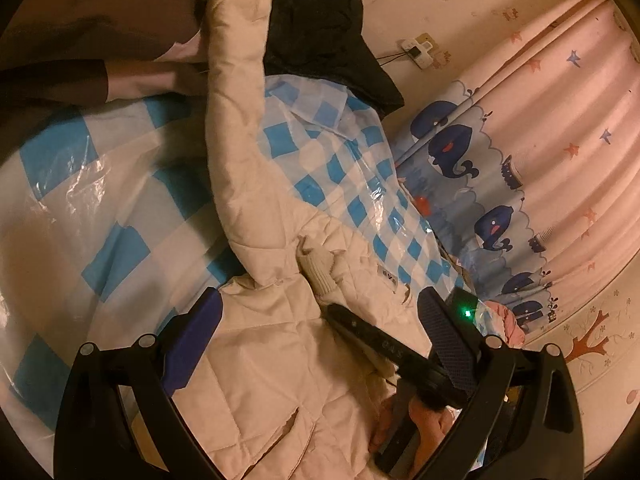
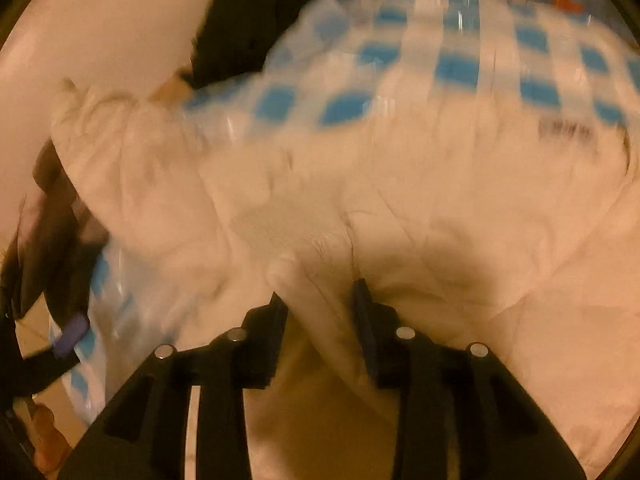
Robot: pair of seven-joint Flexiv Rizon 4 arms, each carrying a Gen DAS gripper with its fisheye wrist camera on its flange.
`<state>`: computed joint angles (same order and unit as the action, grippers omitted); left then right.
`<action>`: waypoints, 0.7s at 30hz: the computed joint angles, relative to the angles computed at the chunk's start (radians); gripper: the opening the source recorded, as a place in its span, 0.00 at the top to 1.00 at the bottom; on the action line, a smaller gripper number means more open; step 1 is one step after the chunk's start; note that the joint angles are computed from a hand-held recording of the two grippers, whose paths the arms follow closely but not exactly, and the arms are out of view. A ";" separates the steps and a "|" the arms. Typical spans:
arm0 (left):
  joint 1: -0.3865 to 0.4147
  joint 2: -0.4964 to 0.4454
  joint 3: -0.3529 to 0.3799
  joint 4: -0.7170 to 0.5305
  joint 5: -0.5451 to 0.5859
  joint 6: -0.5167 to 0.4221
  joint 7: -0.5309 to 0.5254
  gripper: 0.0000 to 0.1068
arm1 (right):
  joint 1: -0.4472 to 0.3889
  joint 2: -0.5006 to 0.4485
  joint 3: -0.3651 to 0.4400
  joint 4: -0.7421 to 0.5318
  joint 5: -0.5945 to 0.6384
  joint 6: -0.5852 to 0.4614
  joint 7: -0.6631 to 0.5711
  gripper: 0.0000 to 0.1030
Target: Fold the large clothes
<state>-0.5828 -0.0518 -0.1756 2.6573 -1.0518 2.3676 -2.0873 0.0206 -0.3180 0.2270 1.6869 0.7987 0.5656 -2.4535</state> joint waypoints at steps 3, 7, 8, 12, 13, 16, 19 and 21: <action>0.005 0.001 0.004 0.006 0.010 -0.006 -0.020 0.12 | -0.108 0.042 -0.006 -0.031 0.157 -0.131 -0.105 0.25; 0.006 -0.001 0.003 0.006 0.008 -0.015 -0.019 0.12 | -0.150 0.073 -0.061 -0.045 0.239 -0.159 -0.151 0.18; 0.002 -0.001 -0.001 0.002 -0.010 -0.015 -0.003 0.12 | -0.141 0.075 -0.074 -0.039 0.235 -0.104 -0.133 0.18; -0.009 -0.006 -0.006 -0.003 -0.054 -0.003 0.029 0.12 | -0.014 -0.062 -0.130 -0.027 -0.062 0.122 0.148 0.17; -0.012 -0.007 -0.006 -0.001 -0.062 -0.001 0.034 0.12 | -0.014 -0.091 -0.127 -0.038 -0.105 0.099 0.175 0.17; -0.015 -0.004 -0.005 0.004 -0.085 -0.004 0.042 0.12 | -0.071 -0.049 -0.073 -0.029 -0.068 0.097 0.126 0.18; -0.014 0.002 -0.004 0.010 -0.085 -0.002 0.034 0.12 | -0.143 0.054 -0.032 0.027 0.041 0.154 -0.031 0.18; -0.022 0.001 -0.012 0.004 -0.115 0.011 0.065 0.12 | -0.134 0.123 -0.051 0.111 0.050 0.316 -0.089 0.16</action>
<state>-0.6045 -0.0503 -0.1874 2.6610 -1.1669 2.3786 -2.0223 -0.1129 -0.1955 0.1762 1.7982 0.8484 0.8812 -2.5429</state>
